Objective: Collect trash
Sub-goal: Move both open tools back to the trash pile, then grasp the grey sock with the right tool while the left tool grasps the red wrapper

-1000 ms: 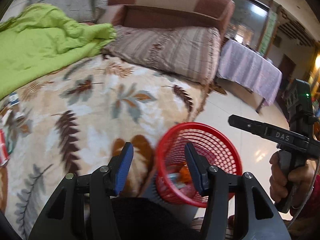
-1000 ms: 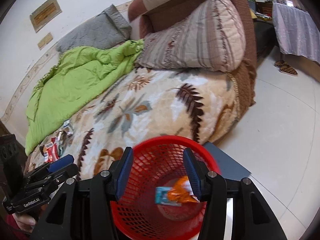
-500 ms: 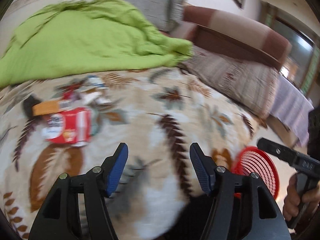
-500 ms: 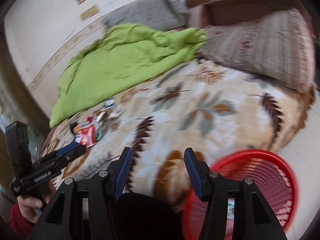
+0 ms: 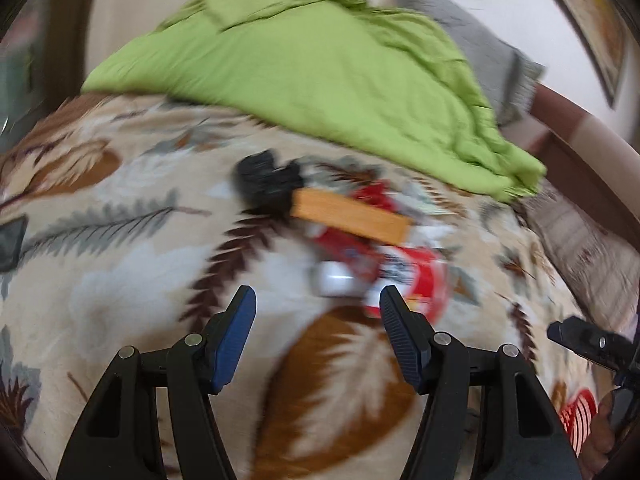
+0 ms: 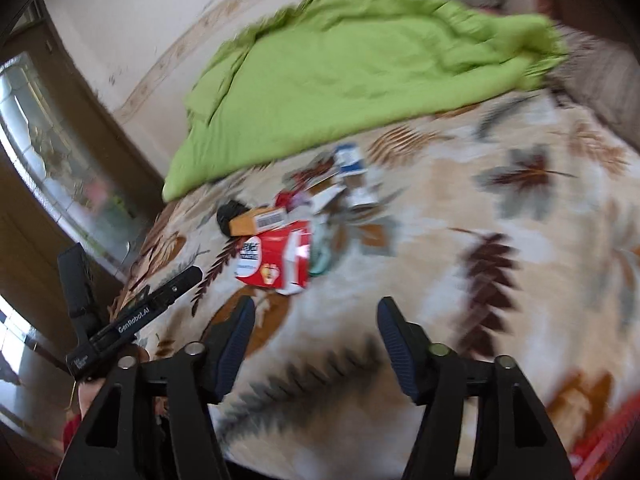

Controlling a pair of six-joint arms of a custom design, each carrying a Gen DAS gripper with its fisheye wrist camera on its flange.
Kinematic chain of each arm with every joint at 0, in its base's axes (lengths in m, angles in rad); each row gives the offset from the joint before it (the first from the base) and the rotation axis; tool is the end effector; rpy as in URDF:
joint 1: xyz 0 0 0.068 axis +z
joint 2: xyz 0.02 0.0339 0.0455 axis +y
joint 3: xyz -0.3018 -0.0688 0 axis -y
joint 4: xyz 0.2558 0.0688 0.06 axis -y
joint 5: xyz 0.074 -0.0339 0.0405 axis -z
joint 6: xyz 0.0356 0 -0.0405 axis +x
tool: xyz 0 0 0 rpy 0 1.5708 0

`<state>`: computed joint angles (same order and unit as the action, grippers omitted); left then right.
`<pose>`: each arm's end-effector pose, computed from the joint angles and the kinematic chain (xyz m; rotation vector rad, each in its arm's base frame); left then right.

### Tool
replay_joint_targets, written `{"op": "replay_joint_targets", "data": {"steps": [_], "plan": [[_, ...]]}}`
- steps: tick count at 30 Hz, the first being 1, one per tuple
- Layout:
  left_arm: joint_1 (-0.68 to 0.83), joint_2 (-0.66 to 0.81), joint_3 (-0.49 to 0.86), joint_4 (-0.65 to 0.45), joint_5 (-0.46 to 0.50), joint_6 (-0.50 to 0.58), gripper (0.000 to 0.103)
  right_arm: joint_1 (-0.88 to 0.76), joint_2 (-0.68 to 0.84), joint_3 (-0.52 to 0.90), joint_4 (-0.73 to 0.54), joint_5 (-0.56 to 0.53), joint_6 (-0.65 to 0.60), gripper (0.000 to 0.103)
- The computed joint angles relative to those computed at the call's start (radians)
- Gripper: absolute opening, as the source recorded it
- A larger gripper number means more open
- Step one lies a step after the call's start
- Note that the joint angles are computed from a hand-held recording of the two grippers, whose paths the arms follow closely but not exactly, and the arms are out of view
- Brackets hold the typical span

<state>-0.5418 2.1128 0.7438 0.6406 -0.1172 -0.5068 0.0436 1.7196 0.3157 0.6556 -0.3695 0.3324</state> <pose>0.3169 -0.1859 0.0607 -0.0204 2.3270 -0.4036 0.2442 0.0235 0.0968 0.1473 2.3319 0.6174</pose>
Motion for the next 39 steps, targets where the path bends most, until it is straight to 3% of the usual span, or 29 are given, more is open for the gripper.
{"op": "replay_joint_targets", "data": {"steps": [3,10,14,18,23,29,32,36,39], "plan": [[0.051,0.023,0.002,0.015,0.049,-0.012,0.063,0.047,0.182,0.166,-0.006,-0.035,0.059,0.069],[0.079,0.042,0.005,0.030,0.131,-0.009,0.063,0.069,0.452,0.438,-0.005,0.009,0.194,0.068],[0.075,0.040,0.004,0.040,0.145,0.002,0.063,0.049,0.544,0.507,0.027,-0.095,0.225,0.045],[0.086,0.038,-0.008,0.068,0.177,-0.022,0.063,0.071,0.536,0.469,0.074,-0.210,0.193,0.040],[0.105,0.043,-0.025,0.106,0.195,-0.066,0.063,0.092,0.529,0.425,0.124,-0.437,0.160,0.039],[0.113,0.052,-0.020,0.100,0.186,-0.093,0.063,0.098,0.520,0.374,0.239,-0.436,0.192,0.041],[0.117,0.050,-0.031,0.116,0.193,-0.100,0.063,0.117,0.510,0.387,0.185,-0.382,0.164,0.041],[0.133,0.036,-0.061,0.150,0.190,-0.105,0.063,0.145,0.513,0.422,0.158,-0.420,0.146,0.041],[0.173,0.030,-0.094,0.202,0.228,-0.138,0.064,0.185,0.467,0.402,0.119,-0.380,0.035,0.041]]}}
